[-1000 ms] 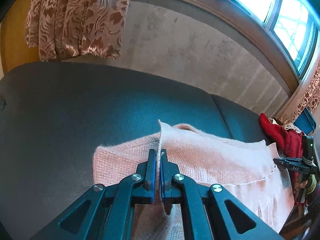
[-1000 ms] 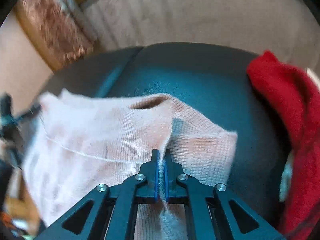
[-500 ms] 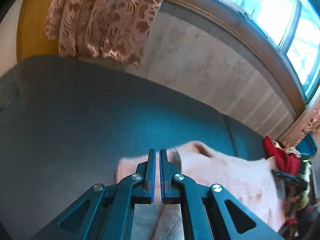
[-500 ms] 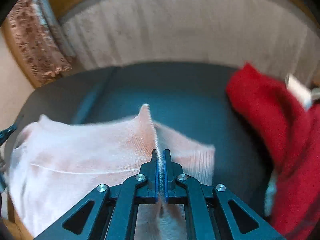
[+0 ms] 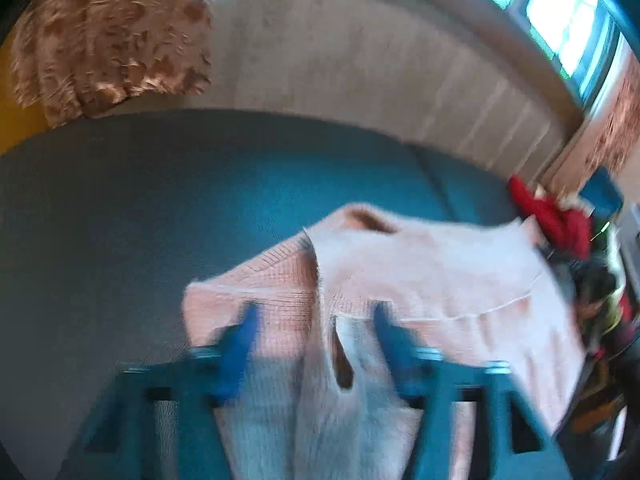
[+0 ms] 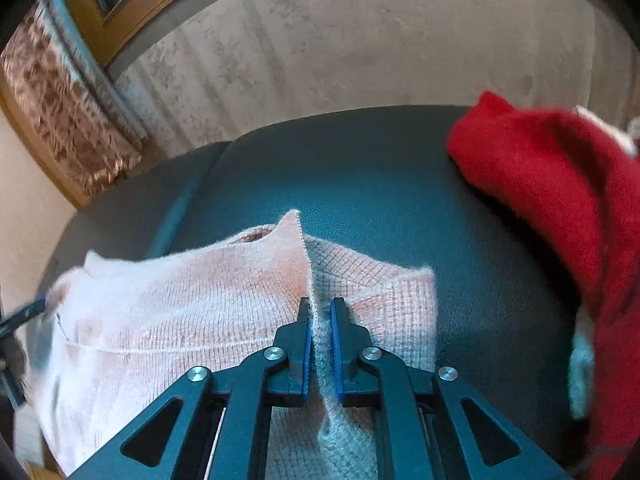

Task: Fold clothes

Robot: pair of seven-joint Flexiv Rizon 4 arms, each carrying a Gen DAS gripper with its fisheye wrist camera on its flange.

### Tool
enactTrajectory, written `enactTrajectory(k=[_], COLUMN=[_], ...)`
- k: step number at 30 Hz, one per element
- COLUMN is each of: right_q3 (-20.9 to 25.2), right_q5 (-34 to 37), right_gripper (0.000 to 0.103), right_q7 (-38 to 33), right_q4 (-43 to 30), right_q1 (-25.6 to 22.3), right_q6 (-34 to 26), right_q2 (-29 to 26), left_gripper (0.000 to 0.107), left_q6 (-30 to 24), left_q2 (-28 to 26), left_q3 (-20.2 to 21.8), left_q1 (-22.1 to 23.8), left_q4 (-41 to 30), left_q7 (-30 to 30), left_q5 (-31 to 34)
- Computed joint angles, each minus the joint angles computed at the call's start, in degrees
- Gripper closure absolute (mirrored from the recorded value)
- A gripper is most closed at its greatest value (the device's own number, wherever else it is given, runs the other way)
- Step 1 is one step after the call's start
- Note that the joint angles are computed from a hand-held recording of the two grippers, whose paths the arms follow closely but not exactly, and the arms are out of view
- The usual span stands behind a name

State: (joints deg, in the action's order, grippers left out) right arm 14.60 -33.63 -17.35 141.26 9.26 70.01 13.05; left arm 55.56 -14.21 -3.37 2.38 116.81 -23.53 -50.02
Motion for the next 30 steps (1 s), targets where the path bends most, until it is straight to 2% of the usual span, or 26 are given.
enactTrajectory(k=[1, 4, 6, 8, 16, 17, 20, 22, 24, 26, 27, 29, 30], right_q3=[0.0, 0.7, 1.2, 1.1, 0.7, 0.6, -0.2, -0.9, -0.7, 0.1, 0.9, 1.9, 2.1], right_q5=[-0.4, -1.7, -3.5, -3.7, -8.7, -10.0, -11.5, -12.0, -11.1, -10.3, -10.3, -9.7, -9.1], right_gripper=[0.098, 0.099, 0.099, 0.099, 0.098, 0.098, 0.098, 0.097, 0.097, 0.097, 0.097, 0.097, 0.097], right_q7=[0.3, -0.9, -0.9, -1.6, 6.7, 7.7, 9.7, 10.5, 11.3, 12.0, 13.0, 14.2, 14.4], right_q4=[0.1, -0.8, -2.0, -2.6, -0.8, -0.4, -0.2, 0.7, 1.7, 3.5, 4.4, 6.2, 7.1], right_q1=[-0.2, -0.3, -1.0, -1.3, -3.6, -3.5, -3.1, -3.2, -3.1, -3.0, -3.0, -3.0, -3.1], right_q6=[0.4, -1.0, -1.4, -2.2, -0.9, -1.2, -1.0, 1.3, 2.8, 3.8, 3.9, 5.0, 6.0], right_q2=[0.0, 2.8, 3.8, 4.4, -1.2, -1.8, -1.8, -1.5, -0.6, 1.2, 2.3, 4.3, 5.2], left_gripper=[0.106, 0.106, 0.106, 0.106, 0.104, 0.103, 0.103, 0.103, 0.103, 0.102, 0.099, 0.071, 0.068], left_q6=[-0.2, -1.2, -2.0, 1.8, 12.4, 14.3, 16.1, 17.1, 17.1, 13.4, 10.8, 5.1, 4.0], left_q2=[0.4, 2.2, 3.1, 2.4, -6.9, -7.1, -6.7, -5.6, -3.4, -1.2, -0.1, 2.0, 3.3], left_q3=[-1.2, -2.0, -1.6, -0.9, -1.1, -2.8, -4.1, -4.9, -5.4, -4.8, -3.8, -1.5, -0.5], left_q1=[0.9, 0.3, -0.1, -1.6, -3.1, -2.5, -2.0, -1.7, -1.4, -0.9, -0.6, 0.1, -0.1], left_q4=[0.0, 1.0, 1.0, 0.6, -2.0, -1.5, -0.6, 1.1, 3.8, 6.2, 6.9, 8.0, 9.0], left_q7=[0.4, 7.1, 9.2, 9.9, -3.9, -2.3, -2.7, -1.9, 0.0, 2.1, 2.2, 1.5, 2.1], left_q5=[-0.8, -13.5, -21.7, -24.5, -11.8, -14.1, -13.4, -14.3, -17.3, -21.9, -23.4, -25.5, -27.2])
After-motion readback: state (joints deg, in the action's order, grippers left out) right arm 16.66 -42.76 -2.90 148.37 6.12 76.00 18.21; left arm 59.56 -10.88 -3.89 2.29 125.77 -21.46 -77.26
